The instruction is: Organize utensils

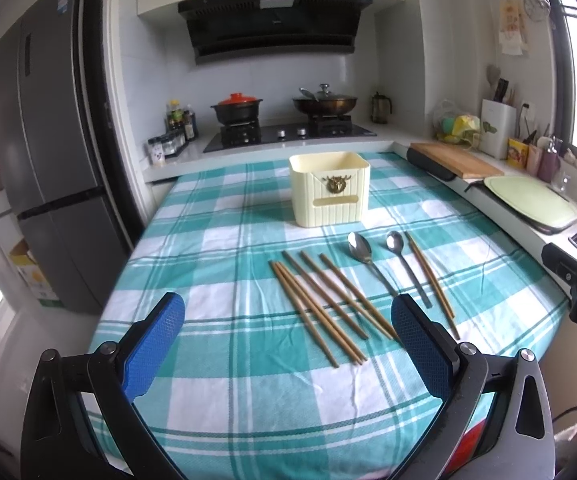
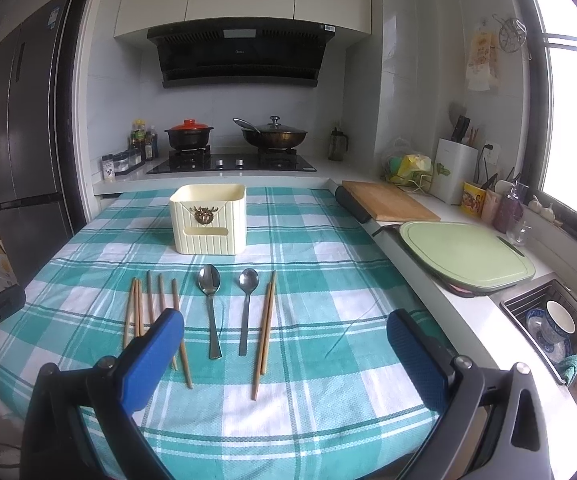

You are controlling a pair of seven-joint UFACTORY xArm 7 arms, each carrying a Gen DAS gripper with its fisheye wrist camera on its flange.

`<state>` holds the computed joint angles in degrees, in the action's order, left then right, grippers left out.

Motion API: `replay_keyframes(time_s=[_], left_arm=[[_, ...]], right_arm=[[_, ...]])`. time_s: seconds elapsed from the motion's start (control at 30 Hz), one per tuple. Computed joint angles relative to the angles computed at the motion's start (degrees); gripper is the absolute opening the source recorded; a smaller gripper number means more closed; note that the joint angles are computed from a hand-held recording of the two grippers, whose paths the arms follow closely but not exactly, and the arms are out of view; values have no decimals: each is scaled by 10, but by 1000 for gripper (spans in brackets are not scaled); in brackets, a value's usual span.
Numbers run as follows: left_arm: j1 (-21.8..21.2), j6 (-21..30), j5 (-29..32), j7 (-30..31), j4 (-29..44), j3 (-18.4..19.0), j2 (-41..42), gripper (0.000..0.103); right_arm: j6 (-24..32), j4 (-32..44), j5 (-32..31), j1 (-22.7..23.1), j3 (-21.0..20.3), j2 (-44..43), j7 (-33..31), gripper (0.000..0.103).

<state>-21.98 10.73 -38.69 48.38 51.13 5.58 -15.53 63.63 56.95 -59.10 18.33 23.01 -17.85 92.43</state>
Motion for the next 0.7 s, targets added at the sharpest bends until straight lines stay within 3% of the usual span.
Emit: replay_keyframes(time_s=[0.7], left_arm=[[36,34,47,-48,18,-27,22,103]], right_arm=[[-34,-9,34,-9,-15,6,1,103]])
